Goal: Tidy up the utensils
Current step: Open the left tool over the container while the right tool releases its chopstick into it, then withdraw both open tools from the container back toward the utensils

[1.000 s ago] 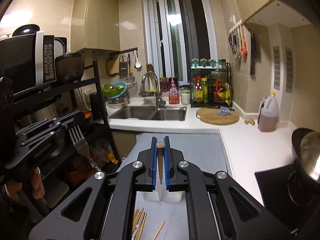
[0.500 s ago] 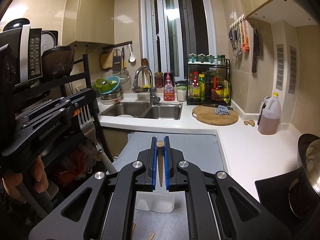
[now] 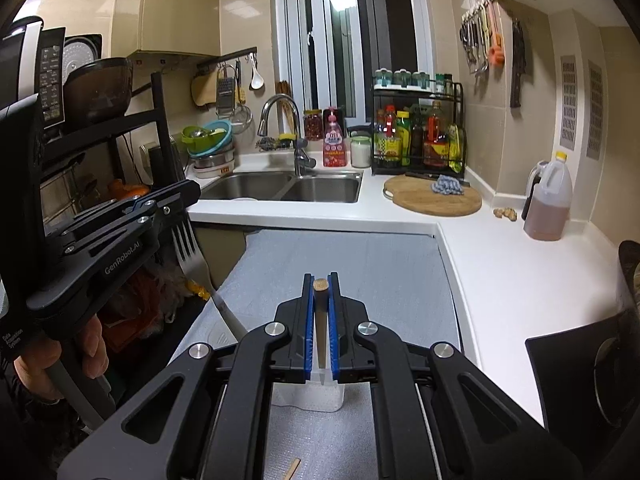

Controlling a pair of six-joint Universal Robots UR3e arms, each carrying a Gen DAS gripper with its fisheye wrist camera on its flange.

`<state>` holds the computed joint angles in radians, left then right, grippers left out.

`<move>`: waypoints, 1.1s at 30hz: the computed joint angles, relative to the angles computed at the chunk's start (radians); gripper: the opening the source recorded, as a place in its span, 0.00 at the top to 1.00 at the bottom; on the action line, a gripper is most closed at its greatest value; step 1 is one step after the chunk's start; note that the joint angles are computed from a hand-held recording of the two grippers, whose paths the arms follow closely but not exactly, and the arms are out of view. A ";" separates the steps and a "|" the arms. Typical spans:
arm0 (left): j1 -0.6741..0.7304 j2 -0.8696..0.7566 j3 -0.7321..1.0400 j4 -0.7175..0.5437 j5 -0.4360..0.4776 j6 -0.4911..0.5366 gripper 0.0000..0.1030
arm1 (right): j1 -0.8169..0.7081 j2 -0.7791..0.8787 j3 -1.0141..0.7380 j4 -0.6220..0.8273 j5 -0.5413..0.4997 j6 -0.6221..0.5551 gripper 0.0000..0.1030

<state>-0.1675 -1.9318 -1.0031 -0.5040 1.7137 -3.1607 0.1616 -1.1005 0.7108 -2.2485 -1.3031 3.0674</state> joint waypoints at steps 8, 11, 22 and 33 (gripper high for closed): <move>0.036 0.024 -0.072 0.014 -0.064 -0.035 0.97 | 0.013 0.017 0.039 -0.028 -0.015 0.007 0.88; 0.057 0.063 -0.113 -0.003 -0.073 -0.089 0.28 | 0.016 -0.005 0.101 -0.065 -0.031 0.031 0.50; 0.014 0.290 -0.470 0.096 0.052 -0.107 0.15 | 0.031 -0.214 0.458 -0.237 -0.076 0.058 0.27; -0.157 0.622 -0.859 0.016 0.216 -0.259 0.15 | 0.144 -0.586 1.021 -0.424 -0.238 0.101 0.15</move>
